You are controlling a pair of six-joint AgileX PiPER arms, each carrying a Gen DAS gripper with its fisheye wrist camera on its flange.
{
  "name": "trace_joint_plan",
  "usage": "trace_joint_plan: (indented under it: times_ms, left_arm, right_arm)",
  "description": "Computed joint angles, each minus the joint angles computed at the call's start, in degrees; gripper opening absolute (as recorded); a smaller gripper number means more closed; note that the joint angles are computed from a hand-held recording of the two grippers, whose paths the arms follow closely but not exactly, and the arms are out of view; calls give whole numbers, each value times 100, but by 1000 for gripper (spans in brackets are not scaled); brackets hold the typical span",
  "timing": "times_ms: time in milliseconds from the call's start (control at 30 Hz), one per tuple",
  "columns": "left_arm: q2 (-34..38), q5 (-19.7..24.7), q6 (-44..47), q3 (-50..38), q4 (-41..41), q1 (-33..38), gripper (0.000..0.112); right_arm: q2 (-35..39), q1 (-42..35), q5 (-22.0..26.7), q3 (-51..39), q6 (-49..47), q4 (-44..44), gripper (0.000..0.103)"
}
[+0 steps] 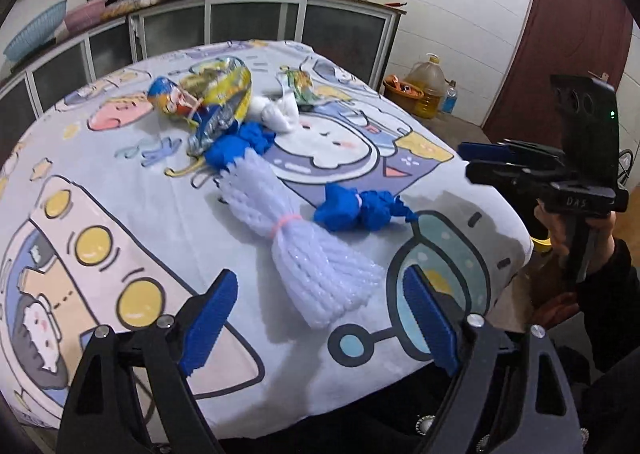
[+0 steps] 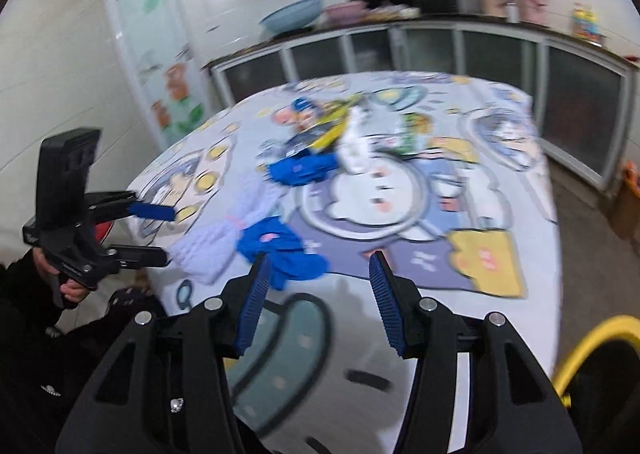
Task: Collect trash
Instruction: 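Return both tools to the table toward the mesh bag and blue gloves, then grasp the white mesh bag with the left gripper while the right grasps a blue glove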
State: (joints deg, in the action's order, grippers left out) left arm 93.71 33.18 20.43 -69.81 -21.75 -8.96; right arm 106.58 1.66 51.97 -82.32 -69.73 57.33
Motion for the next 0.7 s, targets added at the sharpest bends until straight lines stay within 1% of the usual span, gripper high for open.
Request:
trace_joint_plan:
  times_ms: [167, 233, 333, 433, 467, 567, 633, 667, 700]
  left_arm:
    - [308, 156, 240, -197, -255, 38, 81]
    - [399, 232, 411, -276, -421, 50, 81]
    - [596, 290, 293, -410, -362, 66, 81]
    - [785, 440, 420, -541, -661, 203, 81]
    - [824, 444, 432, -573, -700, 215, 81]
    - [928, 417, 412, -672, -691, 193, 81]
    - [1017, 454, 384, -767, -719, 198, 81]
    - [1068, 483, 408, -814, -777, 214, 77]
    - [1154, 521, 336, -903, -754, 222, 69]
  right_arm:
    - [210, 326, 294, -298, 105, -372, 49]
    - [433, 412, 541, -613, 290, -542, 49]
    - [694, 566, 613, -947, 513, -828, 49]
    - [967, 595, 800, -1313, 744, -948, 49]
    - [1098, 600, 885, -1488, 863, -979, 49]
    - [1312, 690, 918, -1767, 1103, -1195, 47]
    - [1398, 721, 1004, -1901, 1227, -1271, 36]
    - [1449, 740, 1021, -1984, 1322, -1344, 33]
    - [1498, 762, 998, -2059, 1470, -1448, 29]
